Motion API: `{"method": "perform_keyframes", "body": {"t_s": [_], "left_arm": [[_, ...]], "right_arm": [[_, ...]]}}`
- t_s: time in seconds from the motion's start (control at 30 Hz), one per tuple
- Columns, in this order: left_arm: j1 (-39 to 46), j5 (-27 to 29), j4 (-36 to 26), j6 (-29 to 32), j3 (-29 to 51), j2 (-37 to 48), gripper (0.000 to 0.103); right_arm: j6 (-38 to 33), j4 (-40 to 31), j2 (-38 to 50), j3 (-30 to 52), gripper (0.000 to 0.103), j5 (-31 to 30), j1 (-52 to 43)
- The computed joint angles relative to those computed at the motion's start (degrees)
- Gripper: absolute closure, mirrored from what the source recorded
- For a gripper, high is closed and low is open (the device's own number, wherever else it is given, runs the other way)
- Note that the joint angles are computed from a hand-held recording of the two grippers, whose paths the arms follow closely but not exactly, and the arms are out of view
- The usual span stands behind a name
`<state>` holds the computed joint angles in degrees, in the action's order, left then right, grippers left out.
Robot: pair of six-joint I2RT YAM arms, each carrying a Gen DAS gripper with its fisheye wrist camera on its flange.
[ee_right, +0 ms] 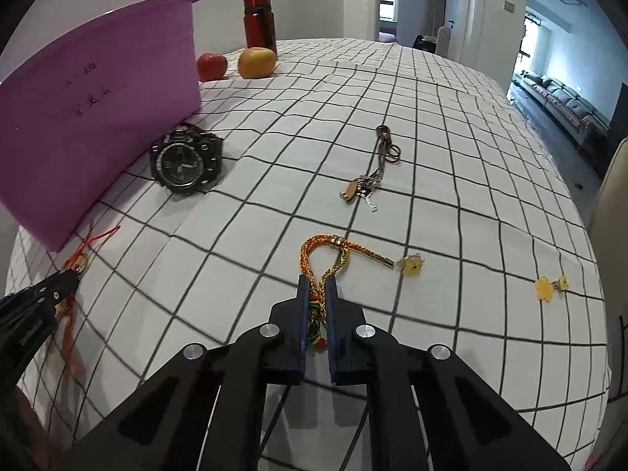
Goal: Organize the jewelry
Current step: 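Lift both bracelets and carry them over the pink tub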
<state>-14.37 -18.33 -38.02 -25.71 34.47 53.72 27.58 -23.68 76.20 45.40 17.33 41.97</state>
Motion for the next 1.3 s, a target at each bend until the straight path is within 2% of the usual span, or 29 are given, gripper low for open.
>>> {"method": "perform_keyframes", "body": {"t_s": [0.2,0.3,0.57,0.8,1.03,1.17,1.3], "left_arm": [[-0.9,1.8,-3.6,-2.2,-0.6,-4.0,0.099],[-3.5,0.9,-6.5,-4.3,-0.4,-6.1,0.099],[-14.9,-0.3,-18.1,-13.5,4.6,-8.3,0.099],[-28.2,-4.3,-30.7,-24.2,15.6,-5.9,0.099],[-33.8,-8.7,-42.0,-28.9,30.6,-1.9,0.099],[-33.2,-10.5,-46.7,-28.0,39.3,0.0,0.099],[-27.1,-9.7,-48.5,-21.5,48.0,1.5,0.099]], "right_arm": [[1.7,0.2,-4.0,-2.9,0.095,-1.1,2.1],[2.7,-1.0,-6.7,-3.9,0.095,-1.9,2.9],[5.3,-11.3,-15.1,-4.0,0.095,-4.2,6.6],[6.3,-24.0,-22.5,1.6,0.095,-6.1,8.4],[4.8,-33.7,-25.1,12.4,0.095,-6.6,9.0],[3.4,-36.3,-23.3,19.5,0.095,-6.7,9.2],[1.7,-36.8,-19.1,26.8,0.095,-6.0,10.1]]}}
